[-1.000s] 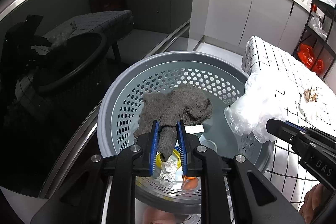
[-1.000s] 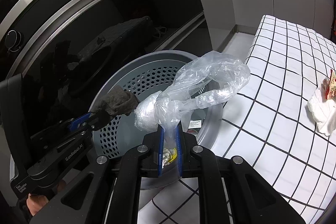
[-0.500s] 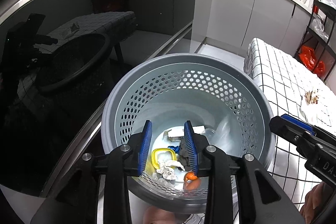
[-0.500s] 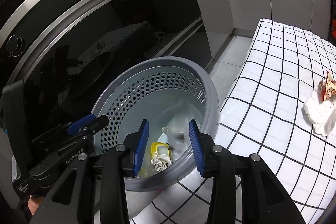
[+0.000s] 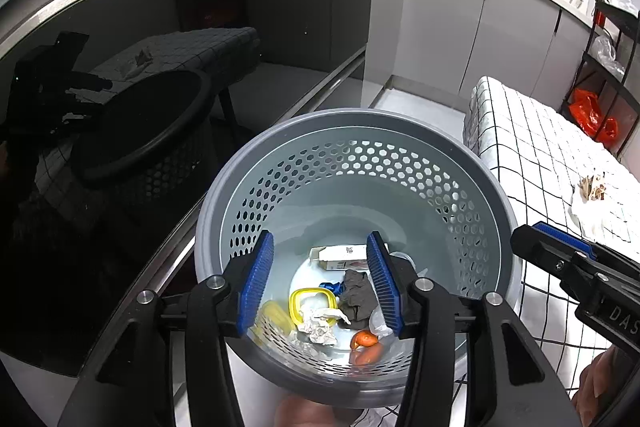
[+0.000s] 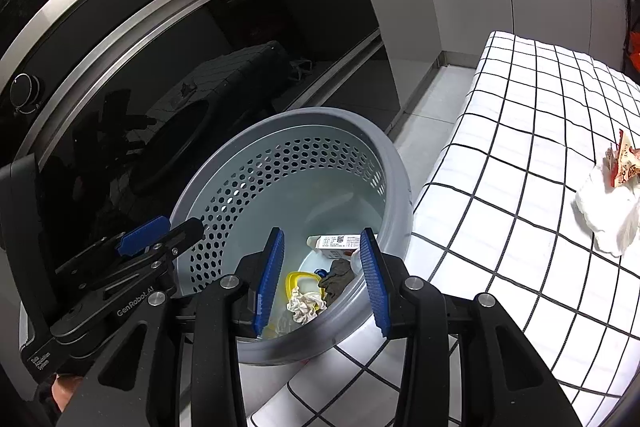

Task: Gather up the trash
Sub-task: 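Move the right tool to the red-and-white snack wrapper and grasp it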

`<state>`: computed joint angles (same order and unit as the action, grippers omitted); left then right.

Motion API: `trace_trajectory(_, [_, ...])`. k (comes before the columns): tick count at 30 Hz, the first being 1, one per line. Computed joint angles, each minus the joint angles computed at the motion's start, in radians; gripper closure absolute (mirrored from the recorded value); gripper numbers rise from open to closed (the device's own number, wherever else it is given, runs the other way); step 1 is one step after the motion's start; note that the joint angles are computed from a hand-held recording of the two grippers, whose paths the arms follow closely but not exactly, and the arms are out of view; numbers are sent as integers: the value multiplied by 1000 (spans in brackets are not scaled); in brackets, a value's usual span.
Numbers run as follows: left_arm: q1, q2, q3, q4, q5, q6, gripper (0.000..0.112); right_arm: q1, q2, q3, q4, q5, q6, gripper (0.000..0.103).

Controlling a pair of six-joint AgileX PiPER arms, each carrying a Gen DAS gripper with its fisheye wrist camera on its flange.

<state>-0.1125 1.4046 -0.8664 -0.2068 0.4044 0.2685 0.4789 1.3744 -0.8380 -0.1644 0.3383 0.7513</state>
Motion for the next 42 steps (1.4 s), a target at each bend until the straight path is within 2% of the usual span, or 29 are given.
trace_trajectory(4, [-3, -3, 1, -6, 4, 3, 59, -6, -12, 8, -19, 1, 23, 62])
trace_trajectory(9, [-11, -14, 5, -14, 5, 11, 51, -22, -40, 28, -42, 5, 49, 57])
trace_trajectory(13, [-30, -23, 11, -11, -1, 4, 46, -30, -67, 44, -127, 30, 140, 54])
trace_trajectory(18, [-64, -28, 8, -7, -1, -5, 42, -75, -136, 91, -189, 54, 208, 47])
trace_trajectory(23, [-105, -42, 14, -49, -10, 21, 35, -145, -227, 147, -278, 99, 300, 47])
trace_trajectory(28, [-199, -28, 6, -1, -21, -47, 35, -330, -325, 210, -156, 102, 155, 46])
trace_trajectory(34, [-308, -11, -19, 32, -24, -115, 34, -624, -414, 268, 155, 118, -227, 46])
trace_trajectory(40, [-392, 13, -57, 73, -16, -167, 33, -891, -373, 271, 483, 124, -622, 46])
trace_trajectory(42, [-420, 22, -69, 106, -16, -199, 33, -903, -334, 254, 491, 107, -616, 46])
